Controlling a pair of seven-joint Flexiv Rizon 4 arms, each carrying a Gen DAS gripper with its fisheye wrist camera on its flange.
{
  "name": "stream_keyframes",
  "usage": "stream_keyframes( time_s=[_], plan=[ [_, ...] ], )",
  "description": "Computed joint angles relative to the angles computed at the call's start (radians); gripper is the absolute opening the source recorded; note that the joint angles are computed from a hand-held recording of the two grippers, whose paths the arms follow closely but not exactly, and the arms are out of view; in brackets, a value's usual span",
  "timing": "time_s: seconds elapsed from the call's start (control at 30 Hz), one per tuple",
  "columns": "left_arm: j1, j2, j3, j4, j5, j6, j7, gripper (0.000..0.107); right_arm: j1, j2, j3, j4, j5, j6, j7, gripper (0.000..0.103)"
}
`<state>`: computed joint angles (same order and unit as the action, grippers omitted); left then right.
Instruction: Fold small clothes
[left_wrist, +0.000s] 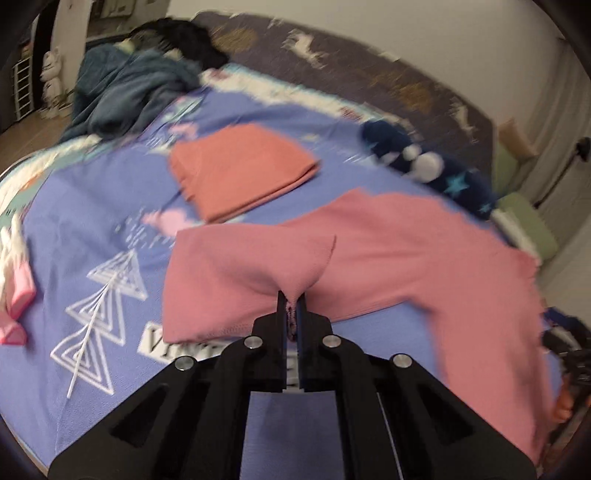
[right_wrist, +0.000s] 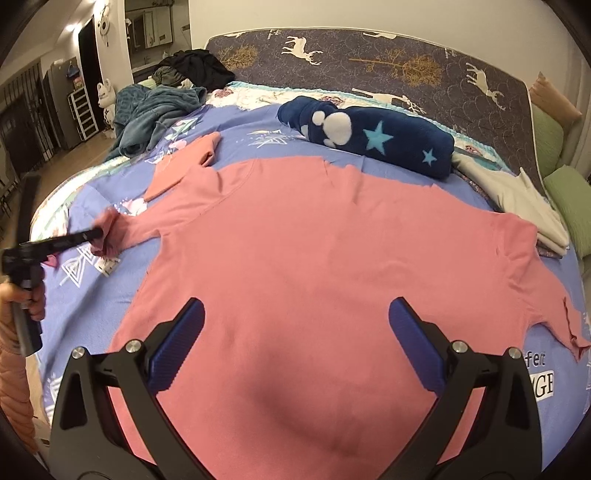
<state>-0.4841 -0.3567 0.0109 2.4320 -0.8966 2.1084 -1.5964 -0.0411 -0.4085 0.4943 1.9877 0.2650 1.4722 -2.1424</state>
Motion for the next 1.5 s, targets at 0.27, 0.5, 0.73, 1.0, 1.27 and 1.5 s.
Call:
stream_keyframes(
  time_s=[0.27,0.5,0.73,1.0,1.27,1.5],
  plan=[
    [-0.044,-0.054,-0.016,-0.258,0.082,-0.098,0.153,0.003,-0.189,-0.010,0.160,-0.167,0.254,-0.256,-0.183,0.101],
    [-0.118,-0.223,0.056,-0.549,0.196,-0.330,0.145,0.004,-0.219,-0.030,0.061,-0.342,0.382,-0.534,-0.098,0.101],
    [-0.232,-0.359,0.219,-0.722,0.271,-0.574,0.035,0.004,-0.172,-0.168,-0.067,-0.541,0.393,-0.885,0.085,0.099],
    [-0.221,-0.351,0.233,-0.724,0.368,-0.578,-0.063,0.004,-0.061,-0.276,-0.157,-0.685,0.421,-1.147,0.211,0.090],
    [-0.243,-0.348,0.288,-0.766,0.480,-0.607,-0.166,0.004,0.013,-0.247,-0.201,-0.687,0.423,-1.066,0.205,0.005],
    [-0.221,-0.398,0.275,-0.962,0.587,-0.641,-0.192,0.004,0.016,-0.152,-0.221,-0.637,0.384,-0.861,0.039,0.006]
  ],
)
